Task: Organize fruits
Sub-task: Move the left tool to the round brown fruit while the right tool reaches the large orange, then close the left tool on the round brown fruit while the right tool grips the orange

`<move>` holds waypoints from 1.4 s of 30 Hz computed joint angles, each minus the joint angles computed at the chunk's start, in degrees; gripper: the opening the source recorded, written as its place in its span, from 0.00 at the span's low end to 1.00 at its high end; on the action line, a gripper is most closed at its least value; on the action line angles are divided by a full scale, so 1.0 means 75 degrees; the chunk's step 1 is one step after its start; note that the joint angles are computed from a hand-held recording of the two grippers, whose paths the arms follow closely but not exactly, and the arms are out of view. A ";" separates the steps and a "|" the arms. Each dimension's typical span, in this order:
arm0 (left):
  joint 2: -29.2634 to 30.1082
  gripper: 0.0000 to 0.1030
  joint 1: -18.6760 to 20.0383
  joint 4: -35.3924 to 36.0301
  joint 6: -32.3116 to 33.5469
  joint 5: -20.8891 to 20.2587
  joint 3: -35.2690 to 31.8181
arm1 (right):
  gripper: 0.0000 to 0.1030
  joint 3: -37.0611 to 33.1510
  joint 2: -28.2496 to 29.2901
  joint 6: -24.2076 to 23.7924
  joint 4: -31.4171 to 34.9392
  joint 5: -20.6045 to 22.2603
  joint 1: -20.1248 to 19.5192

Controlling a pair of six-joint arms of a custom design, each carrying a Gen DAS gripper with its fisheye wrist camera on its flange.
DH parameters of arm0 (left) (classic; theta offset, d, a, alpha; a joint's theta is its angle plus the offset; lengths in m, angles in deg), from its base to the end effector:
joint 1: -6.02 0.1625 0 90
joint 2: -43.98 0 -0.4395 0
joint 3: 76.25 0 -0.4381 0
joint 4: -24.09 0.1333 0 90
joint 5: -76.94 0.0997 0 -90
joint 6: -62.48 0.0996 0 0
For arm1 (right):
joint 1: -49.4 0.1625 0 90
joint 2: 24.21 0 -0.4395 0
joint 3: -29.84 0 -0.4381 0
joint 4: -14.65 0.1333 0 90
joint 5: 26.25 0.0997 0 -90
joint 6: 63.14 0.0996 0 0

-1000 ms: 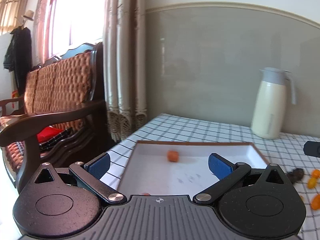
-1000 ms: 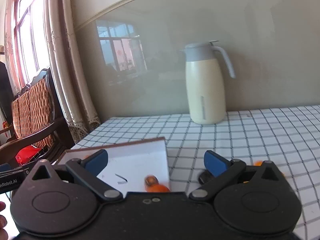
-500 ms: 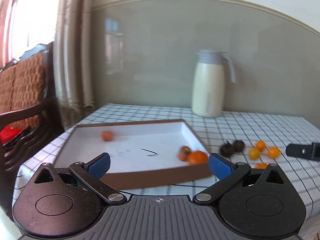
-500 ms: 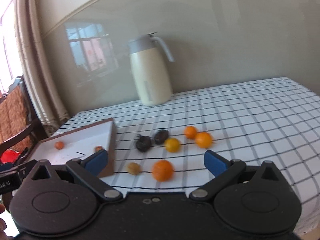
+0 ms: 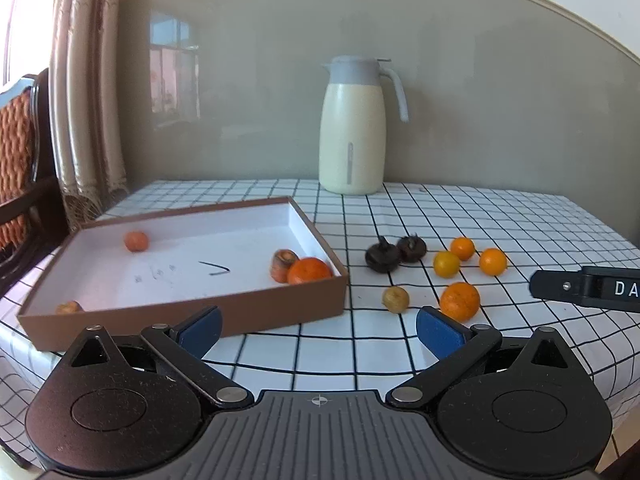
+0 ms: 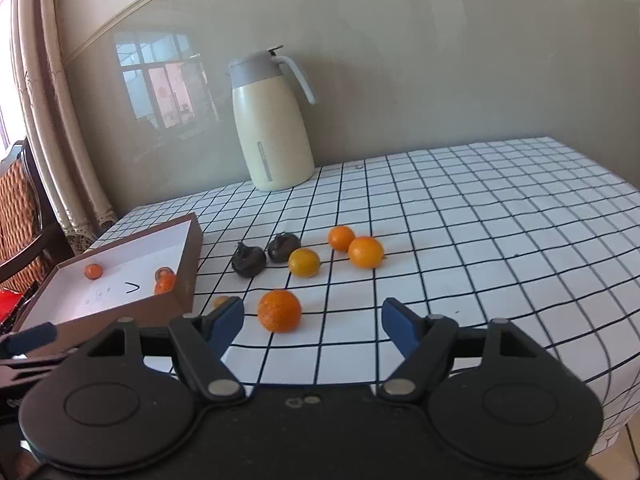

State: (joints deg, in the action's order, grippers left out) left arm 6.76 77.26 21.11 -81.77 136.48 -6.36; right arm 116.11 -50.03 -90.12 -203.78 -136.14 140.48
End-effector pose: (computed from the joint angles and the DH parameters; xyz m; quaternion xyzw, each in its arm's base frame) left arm -0.0652 -0.7636 0.0627 0.2648 0.8021 -0.4458 0.2963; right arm 0.1133 -0.7339 0.0301 0.1043 -0.8157 0.5046 0.2630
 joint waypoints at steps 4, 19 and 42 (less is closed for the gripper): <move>0.0163 1.00 0.0017 0.0089 -0.0021 -0.0006 -0.0163 | 0.61 -0.0196 0.0087 0.0013 0.0275 0.0131 -0.0015; 0.0842 0.81 0.0180 0.0734 -0.0194 -0.0111 -0.1114 | 0.42 -0.1182 0.0580 -0.0070 0.1172 0.0117 -0.0070; 0.1884 0.55 0.0185 0.1509 0.0162 0.0414 -0.2593 | 0.27 -0.1897 0.0833 0.0100 0.2272 0.0458 -0.0268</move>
State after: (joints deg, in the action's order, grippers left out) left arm 20.89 78.65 32.42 -80.56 139.58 -25.81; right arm 101.88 -43.79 -89.37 -186.75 -132.71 138.48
